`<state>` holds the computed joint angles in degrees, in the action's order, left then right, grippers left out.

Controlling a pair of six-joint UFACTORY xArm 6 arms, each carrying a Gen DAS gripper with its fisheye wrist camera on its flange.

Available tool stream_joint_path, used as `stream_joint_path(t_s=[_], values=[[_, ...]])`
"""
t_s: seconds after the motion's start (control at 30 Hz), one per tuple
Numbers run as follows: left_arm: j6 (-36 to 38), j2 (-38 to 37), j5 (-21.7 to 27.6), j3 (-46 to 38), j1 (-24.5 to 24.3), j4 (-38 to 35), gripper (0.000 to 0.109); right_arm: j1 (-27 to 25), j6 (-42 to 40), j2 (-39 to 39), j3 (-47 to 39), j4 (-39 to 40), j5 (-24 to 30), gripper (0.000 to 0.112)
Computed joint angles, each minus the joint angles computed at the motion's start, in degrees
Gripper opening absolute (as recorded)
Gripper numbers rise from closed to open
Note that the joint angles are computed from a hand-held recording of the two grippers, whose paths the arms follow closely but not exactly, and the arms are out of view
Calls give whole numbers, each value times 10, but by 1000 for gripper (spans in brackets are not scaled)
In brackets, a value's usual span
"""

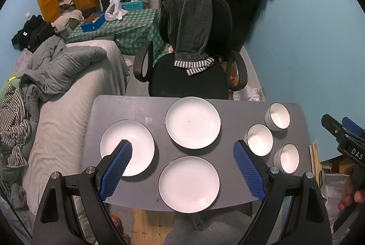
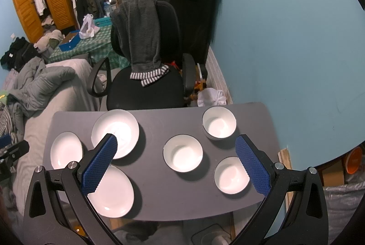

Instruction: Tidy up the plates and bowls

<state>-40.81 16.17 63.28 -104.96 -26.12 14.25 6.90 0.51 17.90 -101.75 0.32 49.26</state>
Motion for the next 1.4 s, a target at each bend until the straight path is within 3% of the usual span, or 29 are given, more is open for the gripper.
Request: stream_joint_path(t_s=[0.9, 1.4], values=[[-10, 6, 3, -7, -5, 0, 92, 1, -1, 1, -1, 0, 0, 102], [-43, -27, -5, 48, 1, 8, 92, 12, -36, 0, 5, 7, -6, 102]])
